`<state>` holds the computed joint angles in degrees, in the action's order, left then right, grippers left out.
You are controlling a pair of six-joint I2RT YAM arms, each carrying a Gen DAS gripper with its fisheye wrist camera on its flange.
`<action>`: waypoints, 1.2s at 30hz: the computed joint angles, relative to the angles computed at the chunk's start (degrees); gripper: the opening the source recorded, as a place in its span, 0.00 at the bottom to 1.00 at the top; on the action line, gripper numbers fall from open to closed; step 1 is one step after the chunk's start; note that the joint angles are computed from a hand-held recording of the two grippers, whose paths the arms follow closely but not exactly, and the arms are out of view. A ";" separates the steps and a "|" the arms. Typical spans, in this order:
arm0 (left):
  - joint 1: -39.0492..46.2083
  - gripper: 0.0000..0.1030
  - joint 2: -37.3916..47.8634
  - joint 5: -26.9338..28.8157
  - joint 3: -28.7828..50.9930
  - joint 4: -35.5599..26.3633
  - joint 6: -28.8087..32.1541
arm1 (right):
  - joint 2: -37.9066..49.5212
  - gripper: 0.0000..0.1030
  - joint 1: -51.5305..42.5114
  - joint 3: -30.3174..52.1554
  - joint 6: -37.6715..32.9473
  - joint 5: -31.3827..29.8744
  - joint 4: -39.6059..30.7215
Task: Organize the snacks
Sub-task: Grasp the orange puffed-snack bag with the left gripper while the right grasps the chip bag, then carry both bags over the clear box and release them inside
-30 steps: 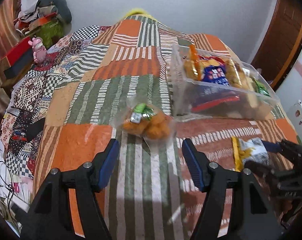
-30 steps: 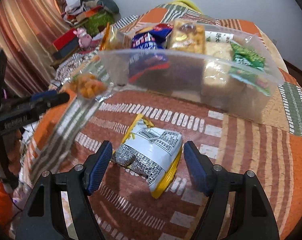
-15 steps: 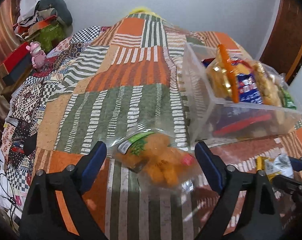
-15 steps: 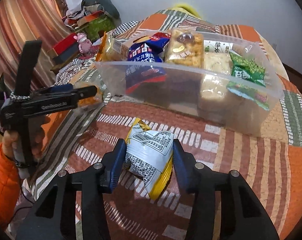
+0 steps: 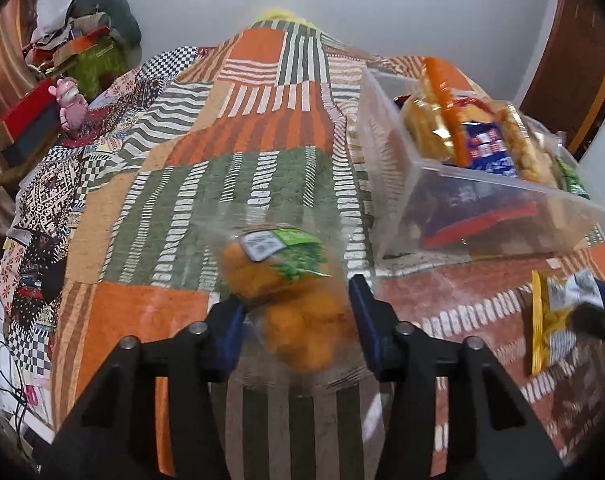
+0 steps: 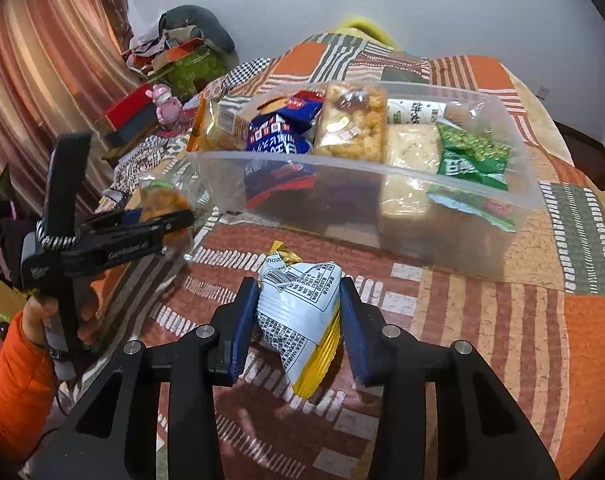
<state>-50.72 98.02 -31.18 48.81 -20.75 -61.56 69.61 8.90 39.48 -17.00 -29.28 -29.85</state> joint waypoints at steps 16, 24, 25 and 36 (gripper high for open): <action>-13.03 0.41 -7.37 -12.92 11.64 -16.78 -4.84 | -7.19 0.36 -10.24 4.95 -2.33 -6.42 -5.27; -12.56 0.41 -4.30 -15.28 19.89 -13.85 2.40 | -5.40 0.36 -13.97 9.03 -0.30 -8.88 -2.36; -12.11 0.41 -3.71 -15.00 20.64 -13.00 3.39 | -5.15 0.36 -14.25 9.27 -0.13 -9.04 -1.94; -4.15 0.41 4.60 -7.31 27.48 -4.30 11.69 | 2.74 0.36 -10.01 11.99 3.42 -4.52 6.95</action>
